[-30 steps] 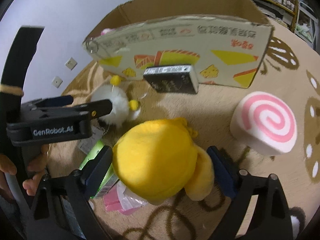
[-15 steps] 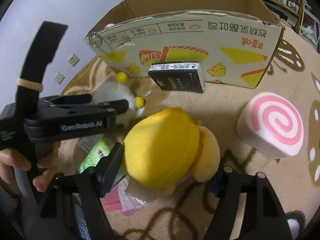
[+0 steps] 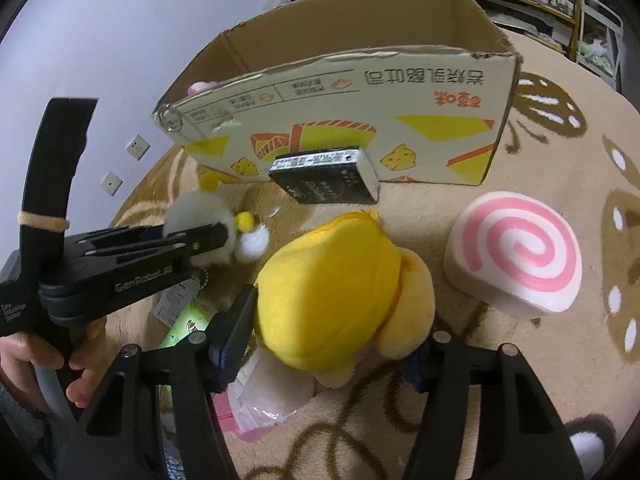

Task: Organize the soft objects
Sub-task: 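Grasp the white pompom with the left tool while the right tool grasps the yellow plush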

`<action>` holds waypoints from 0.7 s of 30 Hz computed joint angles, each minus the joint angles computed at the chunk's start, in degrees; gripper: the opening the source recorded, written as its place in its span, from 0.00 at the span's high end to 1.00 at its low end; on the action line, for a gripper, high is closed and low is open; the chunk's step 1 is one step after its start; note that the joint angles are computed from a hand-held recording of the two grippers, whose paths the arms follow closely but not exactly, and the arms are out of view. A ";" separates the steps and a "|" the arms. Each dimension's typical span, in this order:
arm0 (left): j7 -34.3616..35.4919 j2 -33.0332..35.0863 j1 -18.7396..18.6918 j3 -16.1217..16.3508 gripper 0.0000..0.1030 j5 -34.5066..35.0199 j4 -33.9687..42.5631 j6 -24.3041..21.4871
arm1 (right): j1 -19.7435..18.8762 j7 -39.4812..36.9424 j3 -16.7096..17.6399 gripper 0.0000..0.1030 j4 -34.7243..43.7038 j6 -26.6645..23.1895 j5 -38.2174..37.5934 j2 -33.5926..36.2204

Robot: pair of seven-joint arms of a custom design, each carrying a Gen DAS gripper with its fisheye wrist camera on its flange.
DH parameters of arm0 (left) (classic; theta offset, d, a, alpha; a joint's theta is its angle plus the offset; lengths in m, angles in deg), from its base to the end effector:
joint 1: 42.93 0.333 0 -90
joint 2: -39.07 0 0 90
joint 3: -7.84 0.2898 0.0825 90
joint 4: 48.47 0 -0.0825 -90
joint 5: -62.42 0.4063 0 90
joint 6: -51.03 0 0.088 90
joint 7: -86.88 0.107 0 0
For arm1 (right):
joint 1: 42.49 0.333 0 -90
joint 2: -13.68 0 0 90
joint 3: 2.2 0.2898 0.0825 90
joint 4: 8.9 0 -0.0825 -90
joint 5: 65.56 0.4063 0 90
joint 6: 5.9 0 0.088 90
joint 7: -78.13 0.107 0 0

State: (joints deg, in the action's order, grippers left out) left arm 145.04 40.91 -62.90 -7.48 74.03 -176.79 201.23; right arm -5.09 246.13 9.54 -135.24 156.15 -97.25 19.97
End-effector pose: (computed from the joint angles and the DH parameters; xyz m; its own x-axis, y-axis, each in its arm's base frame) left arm 0.4664 -0.3355 0.3510 -0.2240 -0.9732 0.0512 -0.9137 0.1915 -0.3586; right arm 0.3683 0.4651 0.3439 0.0501 -0.9480 -0.3144 -0.8908 0.0999 -0.4433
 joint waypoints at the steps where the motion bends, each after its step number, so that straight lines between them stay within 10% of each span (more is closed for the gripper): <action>1: -1.09 -0.46 -0.02 0.07 0.69 0.87 -0.31 0.10 | 0.07 0.71 -0.17 0.36 -0.17 0.13 -0.55 -0.17; 21: -26.06 -16.33 7.69 -7.42 0.69 25.61 -9.87 5.27 | -3.76 11.47 2.79 0.39 -6.71 -0.59 -11.66 -10.02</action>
